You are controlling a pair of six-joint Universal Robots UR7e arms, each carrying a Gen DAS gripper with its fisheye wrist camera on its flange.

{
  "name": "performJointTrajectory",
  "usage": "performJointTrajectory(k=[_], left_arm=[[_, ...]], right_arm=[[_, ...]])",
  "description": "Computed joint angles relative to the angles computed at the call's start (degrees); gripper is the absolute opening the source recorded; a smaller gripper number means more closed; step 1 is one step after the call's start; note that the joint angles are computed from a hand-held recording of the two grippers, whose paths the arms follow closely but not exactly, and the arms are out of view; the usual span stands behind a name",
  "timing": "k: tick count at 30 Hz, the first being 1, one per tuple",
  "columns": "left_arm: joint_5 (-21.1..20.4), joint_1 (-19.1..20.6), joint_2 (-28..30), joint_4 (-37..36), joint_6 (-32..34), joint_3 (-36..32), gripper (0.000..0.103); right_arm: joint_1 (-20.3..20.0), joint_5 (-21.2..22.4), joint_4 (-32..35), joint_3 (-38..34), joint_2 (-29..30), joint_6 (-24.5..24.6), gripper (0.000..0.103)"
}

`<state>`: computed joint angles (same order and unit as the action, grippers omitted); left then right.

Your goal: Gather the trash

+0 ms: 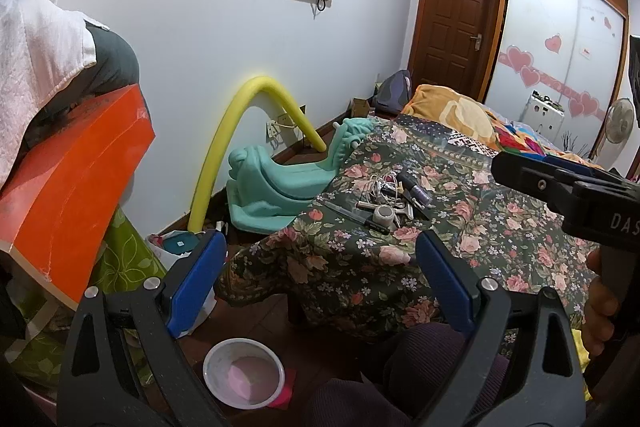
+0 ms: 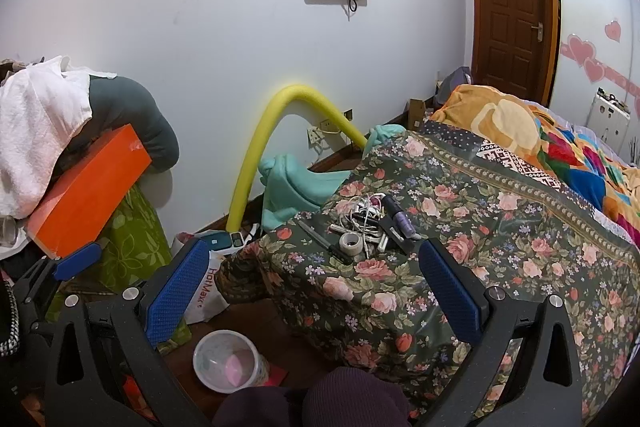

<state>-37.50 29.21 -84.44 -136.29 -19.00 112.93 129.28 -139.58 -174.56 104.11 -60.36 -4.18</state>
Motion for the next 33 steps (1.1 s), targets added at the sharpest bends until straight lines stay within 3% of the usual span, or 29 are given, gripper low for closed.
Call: performJointTrajectory(k=[20, 33], left_arm=[[0.23, 0.16, 0.79, 1.58, -0.24, -1.27, 0.096], [0.77, 1.41, 5.40, 2.62, -4.05, -3.94, 0.096]], right_arm=[[-0.11, 0.67, 0.83, 0.20, -0.81, 0.77, 0.103], [-3.64, 3.85, 3.77, -0.04, -2.64, -1.44, 0.103]])
